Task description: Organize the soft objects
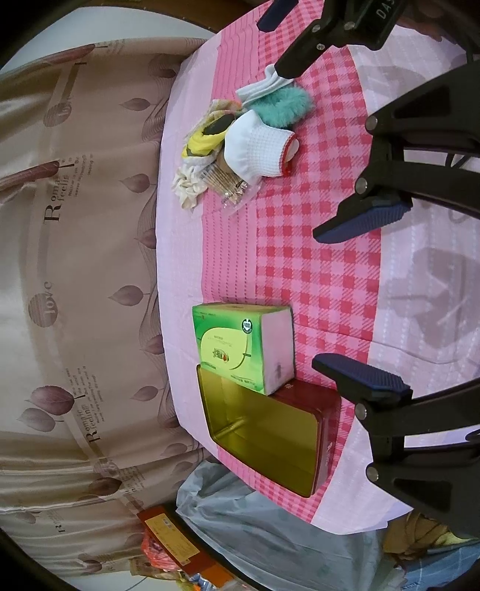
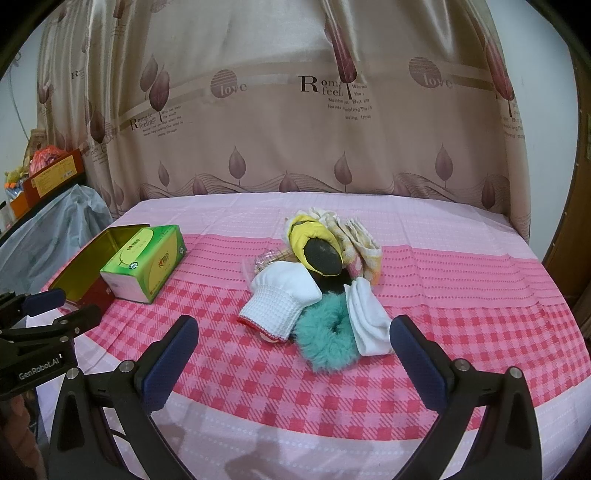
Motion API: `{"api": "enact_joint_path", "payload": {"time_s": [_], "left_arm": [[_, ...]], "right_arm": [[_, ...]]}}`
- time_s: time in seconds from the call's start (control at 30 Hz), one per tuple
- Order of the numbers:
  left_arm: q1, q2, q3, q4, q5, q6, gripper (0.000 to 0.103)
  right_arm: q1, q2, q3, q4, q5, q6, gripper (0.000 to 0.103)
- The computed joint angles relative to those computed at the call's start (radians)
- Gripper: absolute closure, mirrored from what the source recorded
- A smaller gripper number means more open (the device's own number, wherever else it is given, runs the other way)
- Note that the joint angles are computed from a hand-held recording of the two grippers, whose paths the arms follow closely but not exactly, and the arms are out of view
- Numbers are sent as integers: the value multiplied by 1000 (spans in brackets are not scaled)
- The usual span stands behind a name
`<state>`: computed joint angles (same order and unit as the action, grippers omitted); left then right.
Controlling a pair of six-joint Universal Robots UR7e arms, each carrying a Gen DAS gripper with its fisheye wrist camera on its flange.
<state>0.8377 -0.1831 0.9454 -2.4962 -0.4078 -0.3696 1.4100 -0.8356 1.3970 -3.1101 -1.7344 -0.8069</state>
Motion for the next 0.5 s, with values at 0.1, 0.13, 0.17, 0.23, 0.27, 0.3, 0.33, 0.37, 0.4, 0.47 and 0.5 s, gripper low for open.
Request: {"api": "enact_joint_path", "payload": {"time_s": [0.1, 0.13, 0.17, 0.23, 0.27, 0.3, 0.33, 0.37, 0.4, 0.47, 0.5], "left_arm": [[1, 1, -4, 11, 1, -7, 40], [1, 1, -3, 7, 0, -5, 40], [1, 1, -4, 10, 1, -7, 40], [2, 3, -8, 16, 0, -11, 40], [3, 3, -8, 18, -1, -14, 40], [3, 3, -8, 21, -1, -16, 40], [3, 2, -7, 21, -1, -17, 40], [3, 2, -7, 21, -1, -16, 40], [4, 2, -7, 23, -1, -18, 40], [4, 2, -6, 26, -2, -20, 40], [5, 2, -7, 28, -4, -22, 40]], "right_arm": [[0, 0, 1, -1, -1, 1, 0], [0, -1, 1, 2, -1, 1, 0], [0, 0, 0, 0, -1, 1, 0], [0, -2, 4, -1, 0, 3, 0], [0, -1, 3, -1, -1, 3, 0], [0, 0, 1, -1, -2, 1, 0], [1, -1, 4, -3, -3, 1, 0], [0, 0, 1, 1, -1, 3, 0], [0, -1, 2, 1, -2, 3, 0], [0, 1, 0, 0, -2, 3, 0], [0, 1, 2, -2, -4, 4, 0]]}}
